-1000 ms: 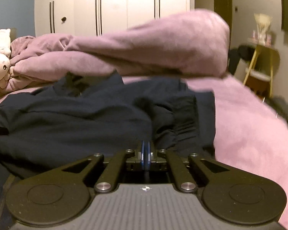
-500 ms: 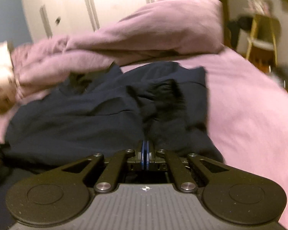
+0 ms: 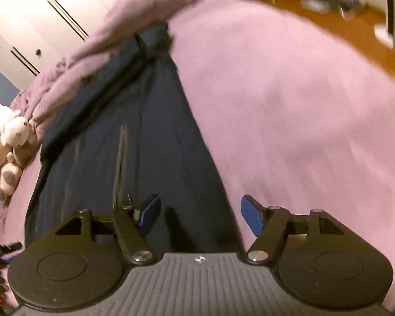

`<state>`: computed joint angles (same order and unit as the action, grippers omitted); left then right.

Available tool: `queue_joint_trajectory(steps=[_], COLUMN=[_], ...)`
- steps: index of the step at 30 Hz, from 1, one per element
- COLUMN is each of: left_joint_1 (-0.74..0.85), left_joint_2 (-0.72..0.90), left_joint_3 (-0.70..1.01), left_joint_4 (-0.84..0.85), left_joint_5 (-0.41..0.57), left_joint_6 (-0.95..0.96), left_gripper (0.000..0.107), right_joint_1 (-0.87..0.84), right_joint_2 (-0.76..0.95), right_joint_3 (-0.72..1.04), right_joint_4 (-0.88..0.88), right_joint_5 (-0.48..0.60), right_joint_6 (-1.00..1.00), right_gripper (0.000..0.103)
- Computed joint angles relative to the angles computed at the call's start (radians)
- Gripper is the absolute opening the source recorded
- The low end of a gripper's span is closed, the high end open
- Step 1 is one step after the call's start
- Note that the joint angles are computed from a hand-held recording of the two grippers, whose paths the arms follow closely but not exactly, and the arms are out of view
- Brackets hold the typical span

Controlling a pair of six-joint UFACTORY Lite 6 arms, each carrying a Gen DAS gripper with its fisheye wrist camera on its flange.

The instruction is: Fold large clothes

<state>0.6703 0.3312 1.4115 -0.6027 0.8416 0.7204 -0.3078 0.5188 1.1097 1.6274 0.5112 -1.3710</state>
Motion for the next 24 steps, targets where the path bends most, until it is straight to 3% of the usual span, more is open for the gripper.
queue_joint_trajectory(steps=[7,8,13,15,18,21,24], left_joint_1=[0.064,0.07,0.11,0.133,0.182,0.209,0.185], left_joint_2=[-0.005,0.011,0.043,0.037,0.046,0.083,0.102], left_joint_3=[-0.07,-0.059,-0.039,-0.037,-0.018,0.033,0.058], left_joint_4=[-0.043,-0.059,-0.131,-0.146,-0.19,-0.238,-0.205], left_joint_5=[0.055,0.067,0.141,0.165,0.237,0.31,0.322], left_joint_6=[0.024,0.022,0.01,0.043,0.09,0.115,0.108], left_gripper=[0.1,0.099,0.089,0.081,0.076,0.077,0.087], right_joint_1=[-0.121,-0.127,-0.116,-0.14,-0.162,-0.131,-0.091], right_joint_2=[0.064,0.079,0.11,0.125,0.152,0.168,0.205], right_joint_3=[-0.028,-0.01,0.051,0.063,0.084,0.128,0.192], right_joint_4=[-0.009,-0.023,-0.103,-0.118,-0.112,-0.166,-0.218], right_joint_5=[0.205,0.222,0.234,0.308,0.406,0.382,0.337], right_joint_6=[0.034,0.052,0.129,0.153,0.176,0.22,0.285], right_gripper=[0.065,0.054,0.039,0.025,0.025,0.028,0.028])
